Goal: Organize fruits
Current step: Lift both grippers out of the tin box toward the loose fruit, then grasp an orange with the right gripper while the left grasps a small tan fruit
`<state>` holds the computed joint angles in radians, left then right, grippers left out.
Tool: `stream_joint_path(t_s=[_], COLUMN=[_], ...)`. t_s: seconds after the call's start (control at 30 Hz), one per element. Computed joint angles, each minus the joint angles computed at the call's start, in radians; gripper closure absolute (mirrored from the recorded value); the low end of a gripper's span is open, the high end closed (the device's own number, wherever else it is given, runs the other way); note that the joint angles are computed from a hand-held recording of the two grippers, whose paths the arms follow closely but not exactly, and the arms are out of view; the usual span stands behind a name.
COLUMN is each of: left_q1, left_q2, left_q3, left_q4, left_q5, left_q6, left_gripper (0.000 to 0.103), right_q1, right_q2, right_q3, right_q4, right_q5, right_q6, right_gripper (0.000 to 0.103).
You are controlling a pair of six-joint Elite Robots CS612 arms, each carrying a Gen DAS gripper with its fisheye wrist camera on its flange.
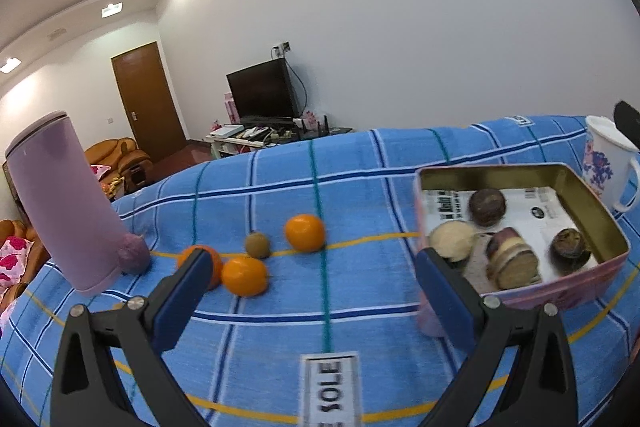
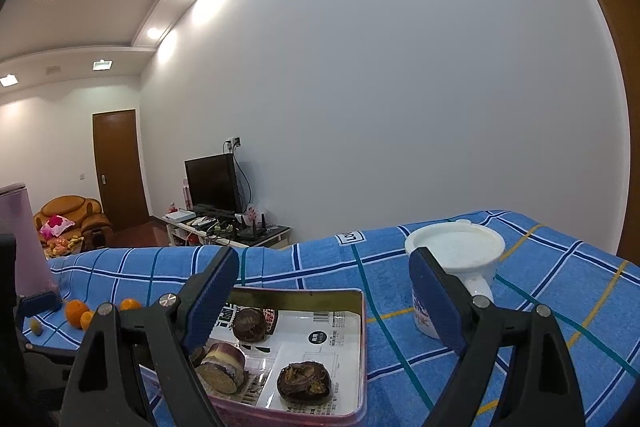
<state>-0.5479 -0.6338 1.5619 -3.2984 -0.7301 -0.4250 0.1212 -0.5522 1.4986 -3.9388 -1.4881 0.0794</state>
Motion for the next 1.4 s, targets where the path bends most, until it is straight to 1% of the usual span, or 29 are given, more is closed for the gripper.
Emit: stream_joint_path(t_s=[0.27,0.37,0.47,0.53,0.77,0.87,0.97,1.07,1.2,1.27,1.33,1.4], left_q1=[0.016,0.027,0.038,0.045,0.078,0.091,0.106,0.124,0.158,0.172,0.19,0.212], left_q2=[-0.011,-0.021,-0.029,-0.035,-0.06,-0.073,-0.087,-0.1,-0.117,-0.121,-0.124,-0.124], left_q3=[0.038,0.058,0.072,0.082,0.116,0.124,0.136,0.151,0.171,0.177,0.18,0.183], left_q4=[-0.036,-0.044,-0.037,-0.024,0.044,0.113,0.184,0.231,0.266,0.282,0.291,0.29], left_q5=[0.04,0.034,0.044,0.05,0.026,0.028,0.013,-0.017,-0.11,-0.148,-0.2,-0.272], left_q6=[-0.026,-0.059,-0.086,-0.108,-0.207,-0.248,-0.28,-0.312,-0.359,-0.389,-0.422,-0.465], left_gripper=[0.0,0.0,0.0,0.0,0.0,0.0,0.0,0.0,0.0,0.0,0.0,0.001], right_q1=[0.013,0.023,0.035,0.045,0.088,0.102,0.115,0.129,0.146,0.156,0.166,0.176], right_q2=[-0.012,-0.016,-0.018,-0.018,-0.013,-0.01,-0.007,-0.002,-0.001,-0.002,-0.004,-0.002], right_q3=[0.005,0.007,0.008,0.008,-0.005,-0.014,-0.027,-0.041,-0.06,-0.072,-0.088,-0.113], right_q4=[0.078,0.107,0.122,0.136,0.165,0.172,0.197,0.22,0.287,0.342,0.426,0.52], right_q5=[0.012,0.022,0.032,0.045,0.078,0.087,0.1,0.108,0.135,0.145,0.16,0.182], right_q6=[-0.009,-0.036,-0.067,-0.09,-0.138,-0.146,-0.147,-0.15,-0.168,-0.191,-0.217,-0.239], right_gripper=[0.015,0.015,0.015,0.015,0.015,0.015,0.015,0.015,0.015,0.015,0.015,0.015])
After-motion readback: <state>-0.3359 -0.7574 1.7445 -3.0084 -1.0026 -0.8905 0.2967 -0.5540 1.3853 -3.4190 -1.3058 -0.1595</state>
